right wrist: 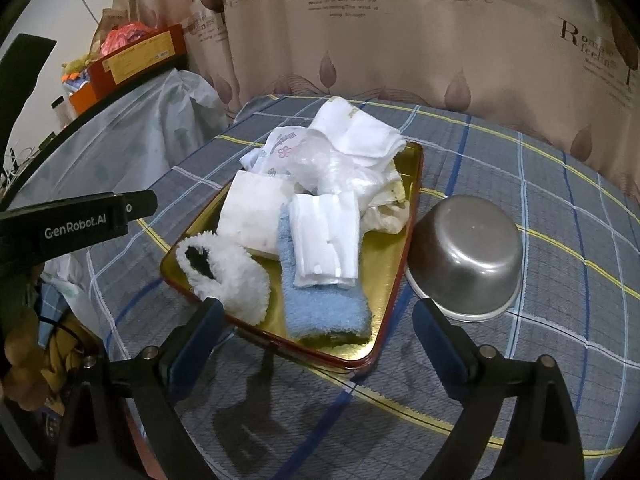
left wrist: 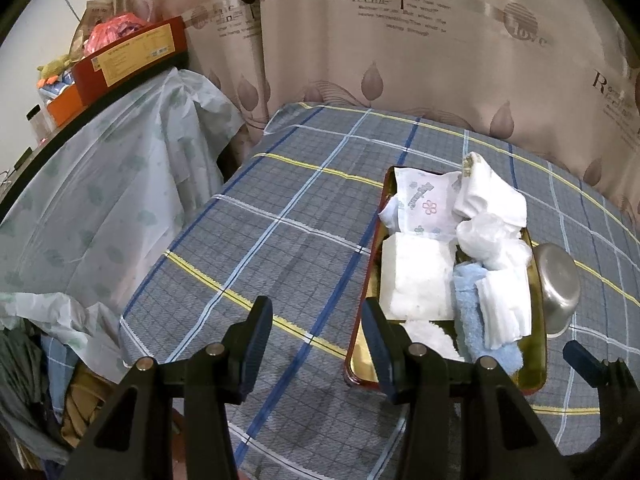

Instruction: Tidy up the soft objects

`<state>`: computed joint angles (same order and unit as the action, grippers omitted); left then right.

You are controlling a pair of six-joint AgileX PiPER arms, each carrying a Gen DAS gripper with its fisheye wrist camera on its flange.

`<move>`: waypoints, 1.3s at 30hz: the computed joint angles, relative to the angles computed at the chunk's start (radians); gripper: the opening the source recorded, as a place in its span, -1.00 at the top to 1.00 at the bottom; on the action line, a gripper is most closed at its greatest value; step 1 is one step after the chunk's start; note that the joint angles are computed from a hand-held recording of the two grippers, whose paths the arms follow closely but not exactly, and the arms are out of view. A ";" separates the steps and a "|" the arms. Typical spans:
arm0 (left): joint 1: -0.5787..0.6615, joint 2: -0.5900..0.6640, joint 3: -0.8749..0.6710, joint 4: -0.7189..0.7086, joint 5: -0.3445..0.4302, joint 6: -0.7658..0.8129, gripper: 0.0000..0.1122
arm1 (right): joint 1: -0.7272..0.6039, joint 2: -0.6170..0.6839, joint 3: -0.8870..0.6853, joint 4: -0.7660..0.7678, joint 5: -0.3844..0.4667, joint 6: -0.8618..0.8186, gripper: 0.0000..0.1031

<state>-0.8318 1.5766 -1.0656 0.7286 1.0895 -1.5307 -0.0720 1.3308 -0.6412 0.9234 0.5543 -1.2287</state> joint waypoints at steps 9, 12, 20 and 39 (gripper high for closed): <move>0.002 -0.011 0.012 0.001 -0.003 0.006 0.16 | 0.013 0.001 -0.001 -0.016 -0.011 0.016 -0.82; 0.001 -0.013 0.012 0.003 -0.004 0.001 0.16 | 0.020 -0.002 0.000 -0.019 -0.020 0.024 -0.82; 0.000 -0.007 0.008 0.004 0.001 -0.002 0.16 | 0.013 -0.005 -0.004 -0.032 -0.008 0.032 -0.83; 0.001 -0.015 0.013 -0.012 -0.007 0.009 0.16 | -0.002 0.004 -0.001 -0.024 0.012 0.000 -0.84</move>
<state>-0.8307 1.5616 -1.0526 0.7168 1.0823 -1.5213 -0.0737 1.3347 -0.6425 0.8995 0.5659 -1.2282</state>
